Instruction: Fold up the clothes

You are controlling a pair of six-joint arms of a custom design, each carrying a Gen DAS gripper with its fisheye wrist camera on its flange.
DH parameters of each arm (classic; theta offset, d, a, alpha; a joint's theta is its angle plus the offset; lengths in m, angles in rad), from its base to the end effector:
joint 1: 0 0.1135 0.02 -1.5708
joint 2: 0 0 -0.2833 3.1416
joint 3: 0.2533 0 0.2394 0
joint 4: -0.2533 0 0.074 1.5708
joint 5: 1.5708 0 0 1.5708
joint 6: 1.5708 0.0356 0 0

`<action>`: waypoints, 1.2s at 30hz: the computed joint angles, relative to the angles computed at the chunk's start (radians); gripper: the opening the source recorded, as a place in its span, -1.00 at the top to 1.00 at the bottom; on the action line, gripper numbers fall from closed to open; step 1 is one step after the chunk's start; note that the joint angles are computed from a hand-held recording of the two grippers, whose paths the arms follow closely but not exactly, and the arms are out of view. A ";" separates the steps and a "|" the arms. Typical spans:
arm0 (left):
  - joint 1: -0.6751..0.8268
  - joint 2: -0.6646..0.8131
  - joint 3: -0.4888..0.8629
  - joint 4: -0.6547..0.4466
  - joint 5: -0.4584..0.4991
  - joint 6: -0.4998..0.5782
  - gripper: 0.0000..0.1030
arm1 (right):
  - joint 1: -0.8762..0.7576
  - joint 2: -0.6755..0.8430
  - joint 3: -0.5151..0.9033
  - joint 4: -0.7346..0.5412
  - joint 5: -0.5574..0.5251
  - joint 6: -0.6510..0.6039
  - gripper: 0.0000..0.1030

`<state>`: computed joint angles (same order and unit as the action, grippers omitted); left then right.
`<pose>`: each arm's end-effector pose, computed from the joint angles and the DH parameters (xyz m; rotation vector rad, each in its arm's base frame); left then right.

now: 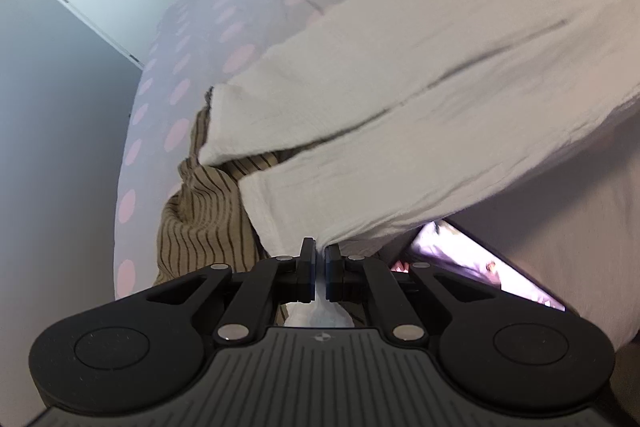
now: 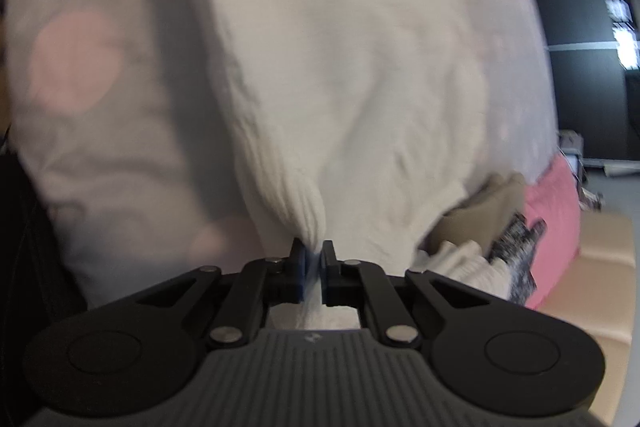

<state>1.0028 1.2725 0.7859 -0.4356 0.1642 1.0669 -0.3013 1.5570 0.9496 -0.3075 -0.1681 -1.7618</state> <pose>0.1316 0.1955 0.2420 0.1552 2.5967 0.6423 0.2951 -0.0855 0.2273 -1.7839 1.8810 -0.6444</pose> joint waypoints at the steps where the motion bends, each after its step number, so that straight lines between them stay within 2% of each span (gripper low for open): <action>1: -0.001 0.003 0.014 -0.003 0.007 -0.020 0.96 | -0.002 -0.001 0.024 -0.005 -0.017 0.044 0.86; 6: -0.030 0.019 0.086 -0.005 0.004 -0.123 0.96 | 0.030 -0.008 0.106 0.019 -0.054 0.268 0.87; 10: -0.079 0.068 0.198 -0.013 -0.036 -0.249 0.96 | 0.087 0.006 0.154 0.077 -0.042 0.394 0.87; 16: -0.204 0.193 0.383 -0.023 -0.190 -0.337 0.96 | 0.188 0.120 0.298 0.131 0.051 0.555 0.87; 26: -0.351 0.463 0.591 0.007 -0.401 -0.341 0.96 | 0.318 0.380 0.572 0.120 0.229 0.657 0.87; 31: -0.412 0.624 0.708 0.028 -0.508 -0.313 0.96 | 0.356 0.544 0.758 0.073 0.294 0.694 0.88; 36: -0.455 0.804 0.872 0.019 -0.593 -0.291 0.96 | 0.389 0.748 1.024 -0.006 0.351 0.762 0.88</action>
<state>0.5477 2.0760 1.6578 -0.4167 -0.4284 0.7762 0.0875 2.3048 1.9736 -0.3131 0.1831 -0.9997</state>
